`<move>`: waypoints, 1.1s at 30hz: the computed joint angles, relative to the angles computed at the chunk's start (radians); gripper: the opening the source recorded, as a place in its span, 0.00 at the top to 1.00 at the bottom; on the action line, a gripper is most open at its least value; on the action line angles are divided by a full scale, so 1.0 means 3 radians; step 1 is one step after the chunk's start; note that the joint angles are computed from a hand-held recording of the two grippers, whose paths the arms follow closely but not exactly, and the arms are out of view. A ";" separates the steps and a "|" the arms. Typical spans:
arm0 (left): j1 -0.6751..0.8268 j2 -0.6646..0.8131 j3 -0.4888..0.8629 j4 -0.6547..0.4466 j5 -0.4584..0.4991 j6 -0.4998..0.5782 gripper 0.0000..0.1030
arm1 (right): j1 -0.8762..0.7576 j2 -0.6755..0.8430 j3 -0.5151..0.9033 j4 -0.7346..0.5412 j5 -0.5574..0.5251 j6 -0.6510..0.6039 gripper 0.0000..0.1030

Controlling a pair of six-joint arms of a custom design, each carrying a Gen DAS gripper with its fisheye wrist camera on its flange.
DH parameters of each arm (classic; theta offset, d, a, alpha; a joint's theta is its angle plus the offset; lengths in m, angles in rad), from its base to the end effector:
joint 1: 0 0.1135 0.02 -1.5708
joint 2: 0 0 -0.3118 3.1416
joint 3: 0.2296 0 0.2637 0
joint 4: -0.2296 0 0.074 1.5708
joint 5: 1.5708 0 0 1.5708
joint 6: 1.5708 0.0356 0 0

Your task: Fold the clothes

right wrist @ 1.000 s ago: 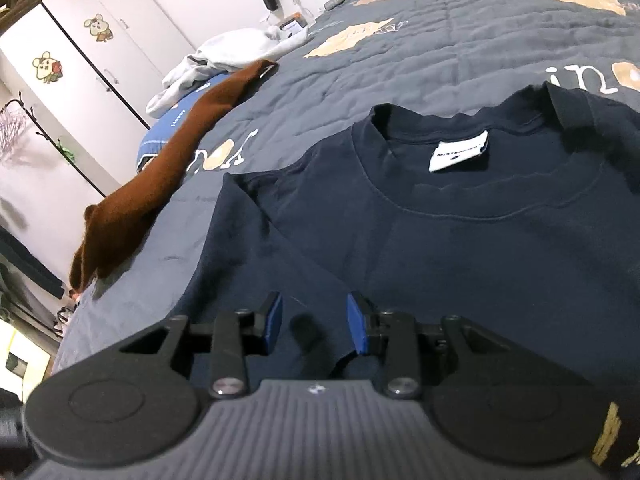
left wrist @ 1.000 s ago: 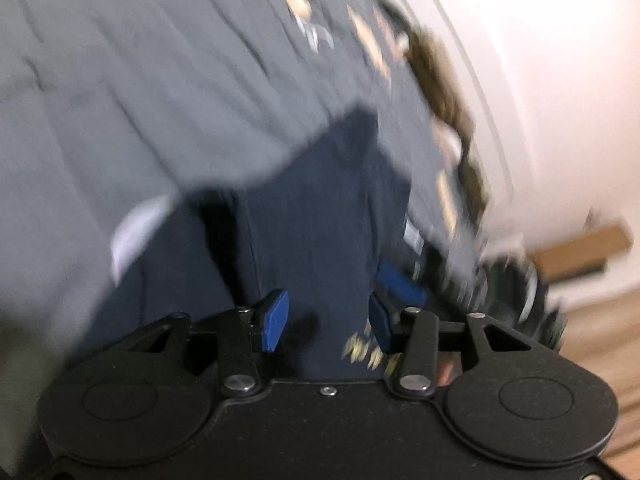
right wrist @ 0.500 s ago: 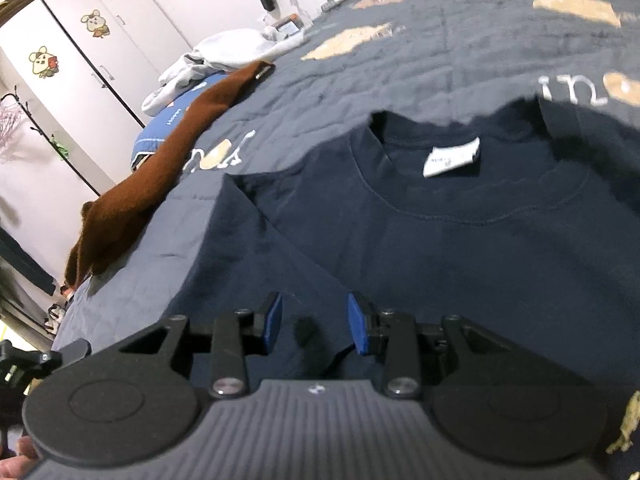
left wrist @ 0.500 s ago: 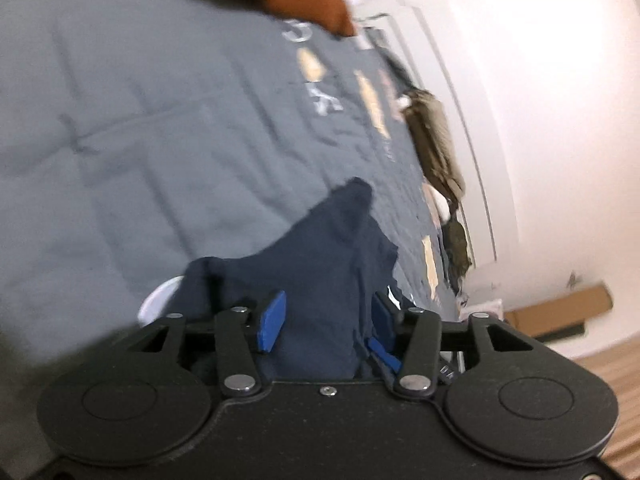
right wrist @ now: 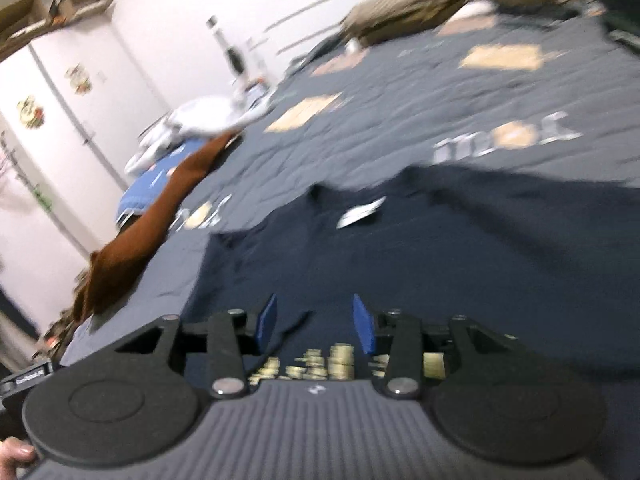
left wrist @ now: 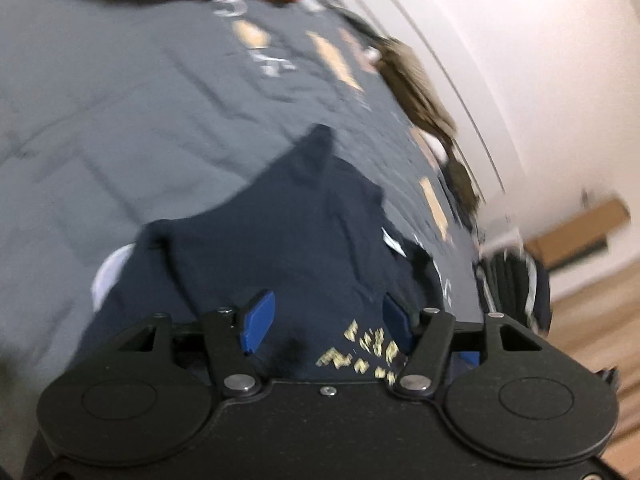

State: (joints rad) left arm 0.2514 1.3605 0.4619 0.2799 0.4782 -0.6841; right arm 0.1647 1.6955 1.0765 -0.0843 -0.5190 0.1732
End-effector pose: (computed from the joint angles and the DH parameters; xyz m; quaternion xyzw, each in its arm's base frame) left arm 0.2441 0.0458 0.1936 -0.2925 0.8197 -0.3012 0.3897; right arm 0.3747 0.0802 0.2549 -0.1041 0.8775 0.2978 0.3613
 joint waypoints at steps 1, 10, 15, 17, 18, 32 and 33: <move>-0.0125 -0.0072 0.0007 -0.0035 -0.0126 0.0099 0.36 | -0.0091 -0.0093 -0.0080 0.0021 0.0036 -0.0023 0.54; -0.1164 -0.0263 -0.0004 0.0041 -0.1052 0.0717 0.25 | -0.0932 -0.0492 -0.0523 0.0093 -0.0019 -0.0137 0.50; -0.1508 -0.0180 -0.0001 0.0127 -0.1272 0.0756 0.24 | -0.1432 -0.0383 -0.0503 0.0108 -0.0201 0.0024 0.49; -0.1592 -0.0133 0.0015 0.0148 -0.1334 0.0732 0.24 | -0.1635 -0.0310 -0.0472 0.0127 -0.0345 0.0130 0.49; -0.1626 -0.0108 0.0027 0.0158 -0.1361 0.0715 0.24 | -0.1730 -0.0271 -0.0462 0.0150 -0.0401 0.0207 0.48; -0.1854 0.0099 0.0110 0.0199 -0.1519 0.0685 0.24 | -0.2088 0.0287 -0.0295 0.0133 -0.0426 0.0601 0.48; -0.1873 0.0098 0.0107 0.0200 -0.1516 0.0697 0.24 | -0.2067 0.0323 -0.0288 0.0172 -0.0377 0.0633 0.48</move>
State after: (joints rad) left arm -0.3106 1.3900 0.4941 0.3400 0.0234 -0.4750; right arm -0.4554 1.7925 0.9900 -0.0325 -0.6321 0.3631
